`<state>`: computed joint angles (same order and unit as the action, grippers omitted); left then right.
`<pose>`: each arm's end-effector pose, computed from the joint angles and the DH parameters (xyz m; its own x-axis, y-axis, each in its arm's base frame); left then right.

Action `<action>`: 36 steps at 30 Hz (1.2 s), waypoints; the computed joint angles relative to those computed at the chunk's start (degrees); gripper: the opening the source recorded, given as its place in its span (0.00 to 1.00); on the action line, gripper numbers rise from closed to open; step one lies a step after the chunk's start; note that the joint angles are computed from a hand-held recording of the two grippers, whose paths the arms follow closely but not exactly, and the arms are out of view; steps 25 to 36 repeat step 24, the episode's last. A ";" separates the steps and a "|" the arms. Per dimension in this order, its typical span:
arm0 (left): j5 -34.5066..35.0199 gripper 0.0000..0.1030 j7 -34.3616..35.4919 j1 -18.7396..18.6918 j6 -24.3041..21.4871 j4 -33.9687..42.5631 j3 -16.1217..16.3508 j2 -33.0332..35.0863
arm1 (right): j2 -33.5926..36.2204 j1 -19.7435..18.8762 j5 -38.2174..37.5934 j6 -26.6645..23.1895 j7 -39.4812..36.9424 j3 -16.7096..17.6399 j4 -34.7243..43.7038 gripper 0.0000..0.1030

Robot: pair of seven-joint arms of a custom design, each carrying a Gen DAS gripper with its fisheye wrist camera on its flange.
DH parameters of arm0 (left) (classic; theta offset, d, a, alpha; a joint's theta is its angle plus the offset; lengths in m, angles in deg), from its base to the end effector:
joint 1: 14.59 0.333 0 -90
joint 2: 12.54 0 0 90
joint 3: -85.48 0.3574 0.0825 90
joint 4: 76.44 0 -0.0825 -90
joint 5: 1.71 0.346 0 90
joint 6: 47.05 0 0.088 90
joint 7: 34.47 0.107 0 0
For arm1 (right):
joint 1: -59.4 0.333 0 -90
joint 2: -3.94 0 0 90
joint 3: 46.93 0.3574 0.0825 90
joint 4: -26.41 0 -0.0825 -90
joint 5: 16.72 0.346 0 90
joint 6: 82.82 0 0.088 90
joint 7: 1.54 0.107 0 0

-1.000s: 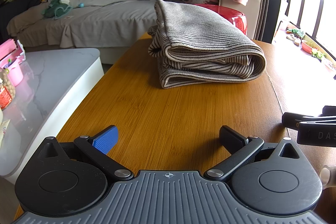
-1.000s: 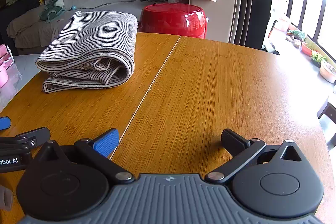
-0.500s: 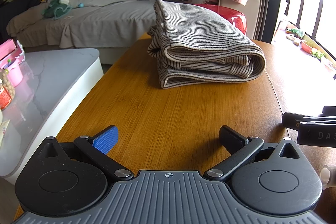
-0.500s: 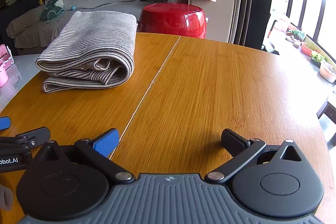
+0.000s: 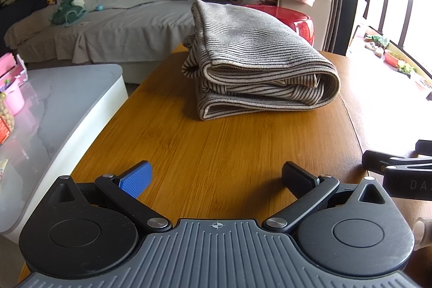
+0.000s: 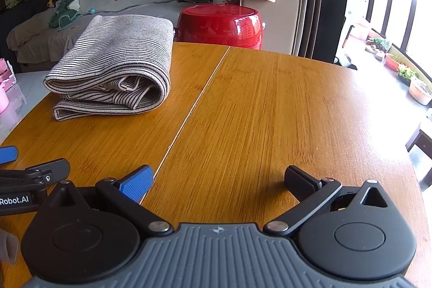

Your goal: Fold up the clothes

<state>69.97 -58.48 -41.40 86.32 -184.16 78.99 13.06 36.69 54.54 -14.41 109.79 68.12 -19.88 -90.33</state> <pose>0.5424 -0.3275 0.3448 0.4909 -0.8712 -0.0060 -0.5855 -0.3247 -0.7428 0.6164 0.1964 0.3464 0.5071 -0.8618 -0.0116 -0.5860 -0.3348 -0.7379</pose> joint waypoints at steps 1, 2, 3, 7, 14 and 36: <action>0.00 1.00 0.08 0.05 0.14 -0.05 0.00 -0.06 | -0.01 0.09 0.04 0.04 0.05 -0.10 0.01 1.00; -0.08 1.00 0.14 0.07 0.14 -0.01 0.00 -0.04 | 0.00 0.16 0.04 0.06 0.08 -0.17 0.05 1.00; -0.18 1.00 0.19 0.06 0.09 0.08 0.00 0.00 | 0.02 0.23 0.05 0.07 0.11 -0.24 0.08 1.00; -0.49 1.00 0.37 0.02 -0.02 0.34 0.04 0.13 | 0.00 0.32 0.01 0.23 0.23 -0.34 -0.02 1.00; -0.49 1.00 0.34 0.00 0.18 0.23 0.10 0.05 | -0.03 0.52 -0.06 0.42 0.50 -0.54 -0.09 1.00; 3.30 1.00 -6.26 1.25 4.52 -3.95 0.41 -2.79 | -1.65 7.09 1.39 5.32 4.82 -7.11 -2.95 1.00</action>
